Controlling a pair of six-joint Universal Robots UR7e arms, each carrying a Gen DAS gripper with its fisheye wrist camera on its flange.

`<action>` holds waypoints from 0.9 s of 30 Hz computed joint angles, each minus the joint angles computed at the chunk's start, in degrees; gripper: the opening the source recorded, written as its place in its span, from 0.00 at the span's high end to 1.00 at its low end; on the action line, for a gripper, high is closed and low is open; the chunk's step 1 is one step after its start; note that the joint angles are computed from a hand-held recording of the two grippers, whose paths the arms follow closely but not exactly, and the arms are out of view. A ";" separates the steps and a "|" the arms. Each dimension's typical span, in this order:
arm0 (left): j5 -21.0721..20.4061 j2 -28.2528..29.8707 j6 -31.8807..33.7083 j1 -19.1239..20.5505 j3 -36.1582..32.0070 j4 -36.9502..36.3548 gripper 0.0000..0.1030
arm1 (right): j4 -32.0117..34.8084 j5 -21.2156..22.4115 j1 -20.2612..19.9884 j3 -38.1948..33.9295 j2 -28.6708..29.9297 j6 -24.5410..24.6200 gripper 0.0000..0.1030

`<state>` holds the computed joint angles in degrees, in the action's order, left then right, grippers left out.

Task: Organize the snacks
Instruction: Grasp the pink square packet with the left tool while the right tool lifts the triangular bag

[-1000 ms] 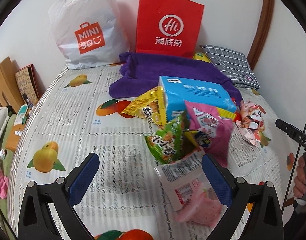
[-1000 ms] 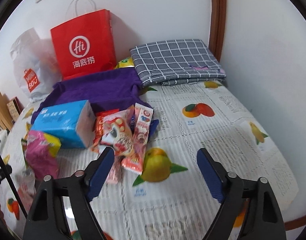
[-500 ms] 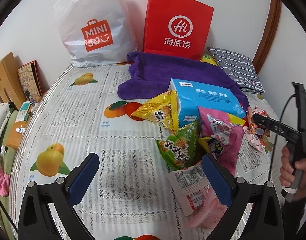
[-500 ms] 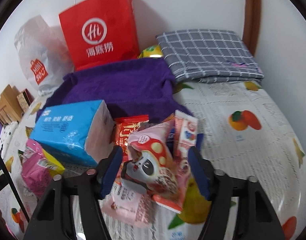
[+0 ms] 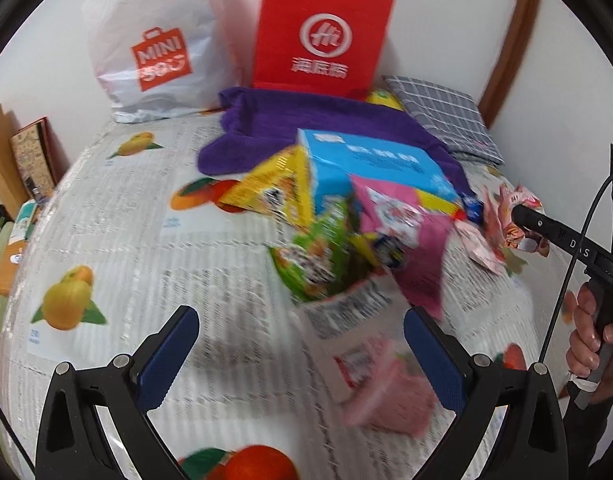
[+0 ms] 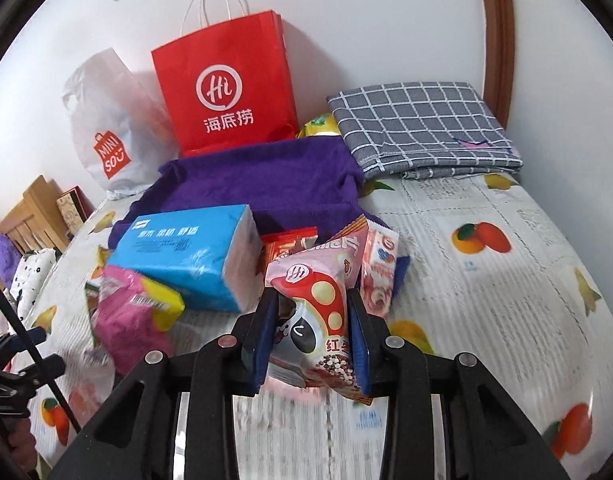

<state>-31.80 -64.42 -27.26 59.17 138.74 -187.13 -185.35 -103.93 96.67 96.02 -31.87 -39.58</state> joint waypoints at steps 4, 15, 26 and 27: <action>-1.56 2.11 0.22 -1.18 -0.01 0.60 0.00 | -2.68 -0.75 -0.31 4.25 -2.21 -1.77 0.67; -4.41 5.70 -3.24 -2.95 -0.09 6.17 0.12 | -4.79 -1.50 -3.16 10.73 -4.71 -2.89 0.67; 0.32 7.79 1.49 -3.05 0.87 0.83 0.49 | -8.80 2.05 -5.37 11.80 -3.03 -4.45 0.65; 0.64 8.28 2.46 -2.92 1.03 -1.01 0.50 | -9.12 2.26 -5.47 11.76 -2.86 -4.42 0.63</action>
<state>-31.17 -56.14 -24.80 56.25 139.76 -188.14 -194.47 -101.67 91.20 107.78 -34.74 -43.99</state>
